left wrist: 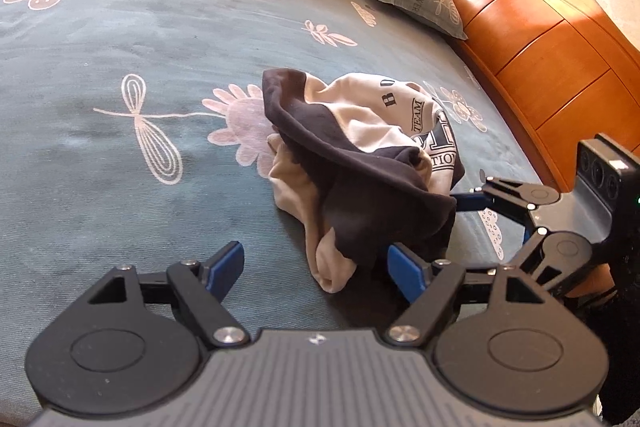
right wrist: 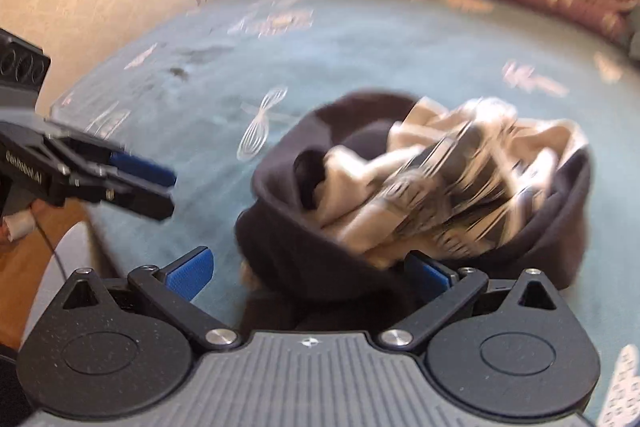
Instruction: Fold clothes
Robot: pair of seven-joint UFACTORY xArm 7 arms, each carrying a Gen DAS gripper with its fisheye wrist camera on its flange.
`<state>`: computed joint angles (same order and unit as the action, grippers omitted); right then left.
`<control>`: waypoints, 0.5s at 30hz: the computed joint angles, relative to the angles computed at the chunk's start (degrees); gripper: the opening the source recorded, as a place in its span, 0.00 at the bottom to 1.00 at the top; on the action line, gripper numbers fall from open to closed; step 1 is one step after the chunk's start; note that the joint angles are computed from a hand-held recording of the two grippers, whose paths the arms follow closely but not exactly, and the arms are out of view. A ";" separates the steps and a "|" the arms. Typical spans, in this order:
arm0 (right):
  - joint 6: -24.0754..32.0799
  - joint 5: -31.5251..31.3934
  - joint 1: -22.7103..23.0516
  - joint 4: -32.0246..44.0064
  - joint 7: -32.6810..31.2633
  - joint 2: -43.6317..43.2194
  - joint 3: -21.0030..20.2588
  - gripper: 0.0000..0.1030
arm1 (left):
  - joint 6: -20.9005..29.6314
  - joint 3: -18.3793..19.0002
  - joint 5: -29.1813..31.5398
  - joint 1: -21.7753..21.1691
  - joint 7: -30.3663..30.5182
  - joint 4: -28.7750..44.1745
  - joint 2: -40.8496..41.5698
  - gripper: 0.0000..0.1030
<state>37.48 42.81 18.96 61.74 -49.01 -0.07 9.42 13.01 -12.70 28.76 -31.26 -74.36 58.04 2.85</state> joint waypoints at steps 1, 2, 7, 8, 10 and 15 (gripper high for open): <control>1.99 -0.11 0.03 -0.37 -0.96 -0.75 0.04 1.00 | -0.12 0.10 -0.05 0.09 -0.09 -0.48 -0.33 0.77; 4.07 0.10 0.16 -0.88 -1.94 -1.72 0.02 1.00 | -0.24 0.13 -0.11 0.25 -0.18 -0.96 -0.67 0.77; 6.67 2.13 1.39 -1.00 -3.94 -3.80 -0.15 1.00 | 0.39 -0.25 -1.24 1.01 0.85 -1.78 -1.08 0.78; 5.83 1.89 1.71 -0.82 -3.72 -3.94 -0.03 1.00 | 0.49 -0.32 -1.19 1.06 0.90 -1.95 -1.26 0.78; 4.17 1.37 2.37 -0.42 -3.27 -4.19 0.22 1.00 | 0.21 -0.53 -1.37 1.24 1.20 -2.82 -2.02 0.78; 1.69 1.74 2.92 0.59 -5.11 -5.71 -0.66 1.00 | -0.71 -1.21 -0.59 2.35 -0.43 -4.77 -3.31 0.78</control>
